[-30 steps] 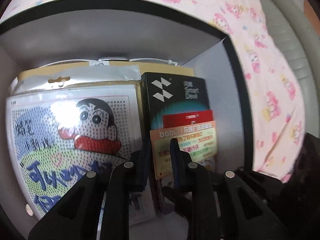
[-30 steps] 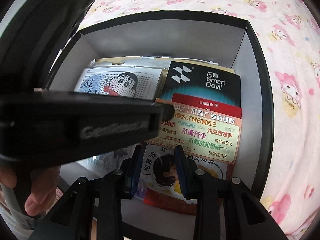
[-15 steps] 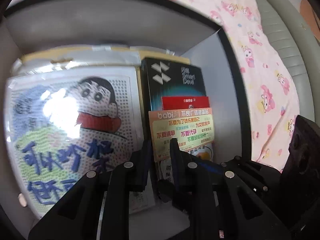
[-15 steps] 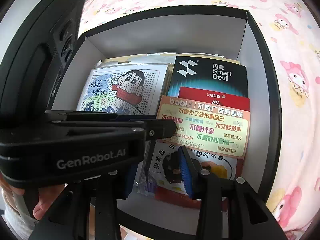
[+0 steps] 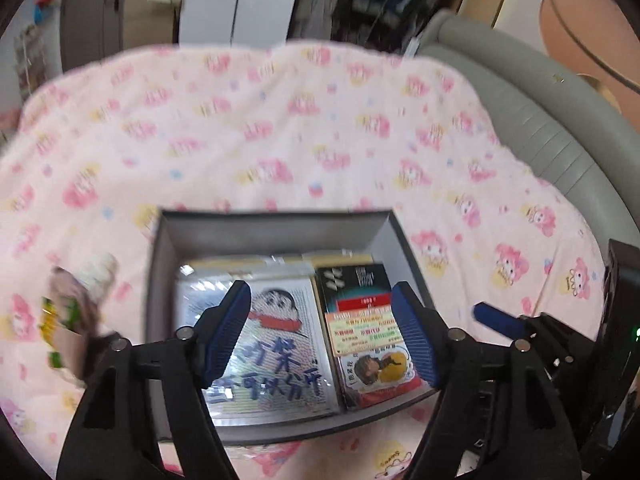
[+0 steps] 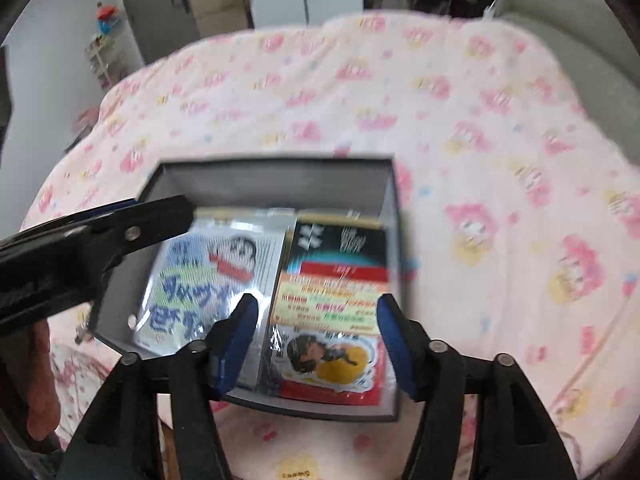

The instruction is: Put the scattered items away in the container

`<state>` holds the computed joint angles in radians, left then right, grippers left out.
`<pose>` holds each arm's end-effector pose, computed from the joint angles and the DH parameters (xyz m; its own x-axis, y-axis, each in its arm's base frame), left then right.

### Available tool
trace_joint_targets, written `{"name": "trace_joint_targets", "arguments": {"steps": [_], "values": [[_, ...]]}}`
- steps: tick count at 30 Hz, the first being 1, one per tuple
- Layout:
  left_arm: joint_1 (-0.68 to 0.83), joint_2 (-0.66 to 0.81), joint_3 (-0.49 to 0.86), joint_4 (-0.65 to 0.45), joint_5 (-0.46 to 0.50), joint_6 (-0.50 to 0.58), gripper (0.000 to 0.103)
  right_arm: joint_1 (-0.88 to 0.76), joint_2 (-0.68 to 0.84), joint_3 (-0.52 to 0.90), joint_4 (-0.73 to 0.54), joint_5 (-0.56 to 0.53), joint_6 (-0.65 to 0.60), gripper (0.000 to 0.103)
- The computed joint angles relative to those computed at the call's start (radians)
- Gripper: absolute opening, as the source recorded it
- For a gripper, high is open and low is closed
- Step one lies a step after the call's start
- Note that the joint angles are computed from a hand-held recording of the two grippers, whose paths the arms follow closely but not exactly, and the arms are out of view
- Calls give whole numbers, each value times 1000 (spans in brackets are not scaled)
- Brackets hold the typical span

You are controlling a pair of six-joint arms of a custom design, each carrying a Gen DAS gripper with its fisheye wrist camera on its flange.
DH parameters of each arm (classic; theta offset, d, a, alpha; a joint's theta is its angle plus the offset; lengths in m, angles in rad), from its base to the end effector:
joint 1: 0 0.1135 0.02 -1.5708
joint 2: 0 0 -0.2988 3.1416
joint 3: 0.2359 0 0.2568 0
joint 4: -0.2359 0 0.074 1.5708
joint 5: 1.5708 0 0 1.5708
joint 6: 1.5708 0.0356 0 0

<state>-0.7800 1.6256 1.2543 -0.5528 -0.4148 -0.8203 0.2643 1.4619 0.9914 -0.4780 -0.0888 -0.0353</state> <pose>0.2625 -0.2395 0.2921 -0.7314 -0.2179 -0.6462 -0.0937 0.9707 -0.2213 0.2898 0.0817 0.2619 -0.7729 -0.2456 -0.5851 -0.3376 0.9399 0.0514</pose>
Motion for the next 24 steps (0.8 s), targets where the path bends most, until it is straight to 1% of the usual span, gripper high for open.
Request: {"name": "trace_joint_targets", "arguments": {"steps": [2,4,6,8,9,12,15,18,22,24], "values": [[-37,-41,10,-43,-64,-17,79,27,-51,-11,5,35,13,71],[-77,-75,7,-78,-123,-57,93,49,-106,-11,-18,72,24,74],[-127,-109,7,-124,-199,-100,94,62,-167,-22,-34,92,37,75],[-175,-144,12,-174,-255,-142,99,97,-215,-44,-33,127,67,76],[-206,-160,17,-206,-288,-172,102,105,-239,-47,-44,138,74,77],[-297,-169,70,-353,-379,-280,102,113,-326,-48,-99,142,89,78],[-389,-143,143,-528,-466,-421,102,117,-418,-54,-152,144,117,78],[-459,-121,187,-657,-509,-549,102,115,-503,-64,-193,150,141,78],[-541,-71,226,-808,-528,-721,102,103,-588,-83,-235,147,160,79],[-567,-48,231,-847,-526,-778,102,106,-628,-103,-249,144,161,80]]}}
